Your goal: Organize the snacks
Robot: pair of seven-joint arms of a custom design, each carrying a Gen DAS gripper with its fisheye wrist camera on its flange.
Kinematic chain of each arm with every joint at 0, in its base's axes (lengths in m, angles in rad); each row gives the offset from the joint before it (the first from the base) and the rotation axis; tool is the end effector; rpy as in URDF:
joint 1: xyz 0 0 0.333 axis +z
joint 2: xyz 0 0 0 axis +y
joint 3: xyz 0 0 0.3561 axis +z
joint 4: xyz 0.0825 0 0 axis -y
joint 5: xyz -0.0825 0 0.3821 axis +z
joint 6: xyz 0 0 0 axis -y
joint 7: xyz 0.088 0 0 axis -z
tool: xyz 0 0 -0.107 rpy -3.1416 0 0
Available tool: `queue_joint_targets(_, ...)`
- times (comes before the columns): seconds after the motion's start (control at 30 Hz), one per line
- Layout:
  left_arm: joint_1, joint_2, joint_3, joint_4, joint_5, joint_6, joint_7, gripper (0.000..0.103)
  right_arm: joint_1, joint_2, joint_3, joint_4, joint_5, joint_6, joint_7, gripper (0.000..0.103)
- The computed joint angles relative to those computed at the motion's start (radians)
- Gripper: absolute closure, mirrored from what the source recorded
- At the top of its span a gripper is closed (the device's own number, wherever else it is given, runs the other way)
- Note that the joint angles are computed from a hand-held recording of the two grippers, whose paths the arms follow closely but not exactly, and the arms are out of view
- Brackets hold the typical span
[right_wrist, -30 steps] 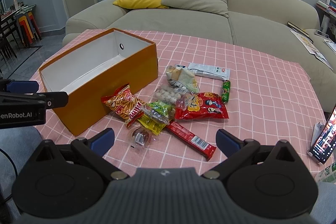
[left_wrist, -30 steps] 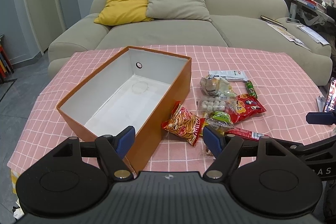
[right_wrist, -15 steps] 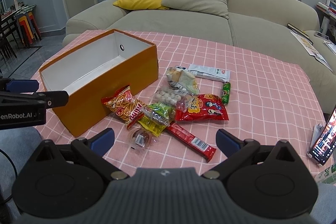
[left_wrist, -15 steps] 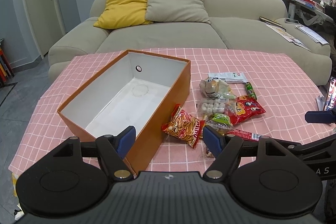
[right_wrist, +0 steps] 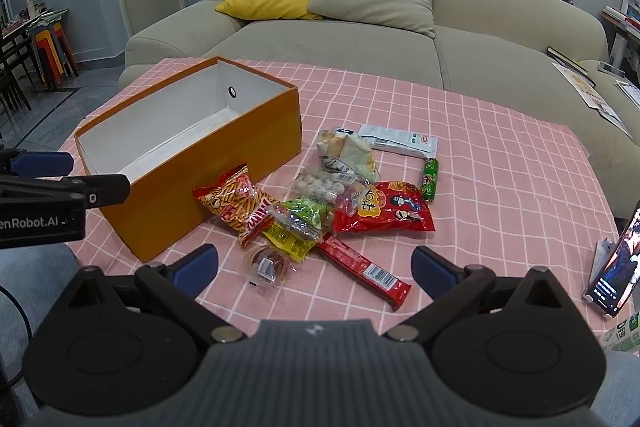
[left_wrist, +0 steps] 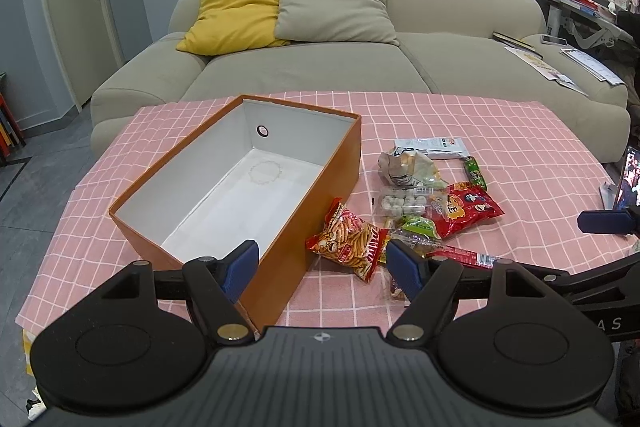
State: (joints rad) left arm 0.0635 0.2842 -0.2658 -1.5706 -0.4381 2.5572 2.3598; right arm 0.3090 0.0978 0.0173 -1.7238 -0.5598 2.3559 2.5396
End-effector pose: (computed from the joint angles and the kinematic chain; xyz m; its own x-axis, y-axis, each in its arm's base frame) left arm 0.6944 -0.1085 0.6032 -0.6040 -0.7950 -0.0563 -0.5239 0.4493 -0.7237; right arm 0.6070 0.1973 0.6191 -0.3274 -0.9439 -0.0436 -0.7062 0.2751 -0.6523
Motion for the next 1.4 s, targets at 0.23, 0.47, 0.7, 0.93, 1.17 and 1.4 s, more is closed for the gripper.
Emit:
queue_joint_targets(0.23, 0.001, -0.001, 0.000, -0.001, 0.001, 0.002, 0.002, 0.018, 0.001, 0.000, 0.000, -0.002, -0.001, 0.001, 0.001, 0.004)
queue_joint_targets(0.47, 0.002, -0.002, -0.002, 0.000, -0.002, 0.000, 0.008, 0.018, 0.001, -0.001, 0.001, -0.001, -0.002, 0.000, 0.001, 0.004)
queue_joint_targets(0.7, 0.001, -0.005, 0.000, -0.003, -0.006, -0.002, 0.011, 0.018, 0.001, 0.000, 0.001, 0.001, 0.000, -0.003, 0.000, 0.004)
queue_joint_targets(0.93, -0.002, -0.007, 0.003, -0.003, -0.002, -0.015, 0.006, 0.019, 0.001, -0.001, 0.001, -0.002, 0.004, -0.002, 0.000, 0.004)
queue_joint_targets(1.17, 0.000, 0.003, 0.002, 0.015, -0.019, -0.049, -0.007, 0.026, -0.002, 0.000, 0.000, -0.009, 0.015, 0.012, 0.002, 0.004)
queue_joint_targets(1.4, 0.005, 0.047, -0.005, 0.082, -0.051, -0.157, -0.036, 0.055, -0.018, -0.007, -0.009, -0.058, 0.032, 0.066, 0.005, 0.004)
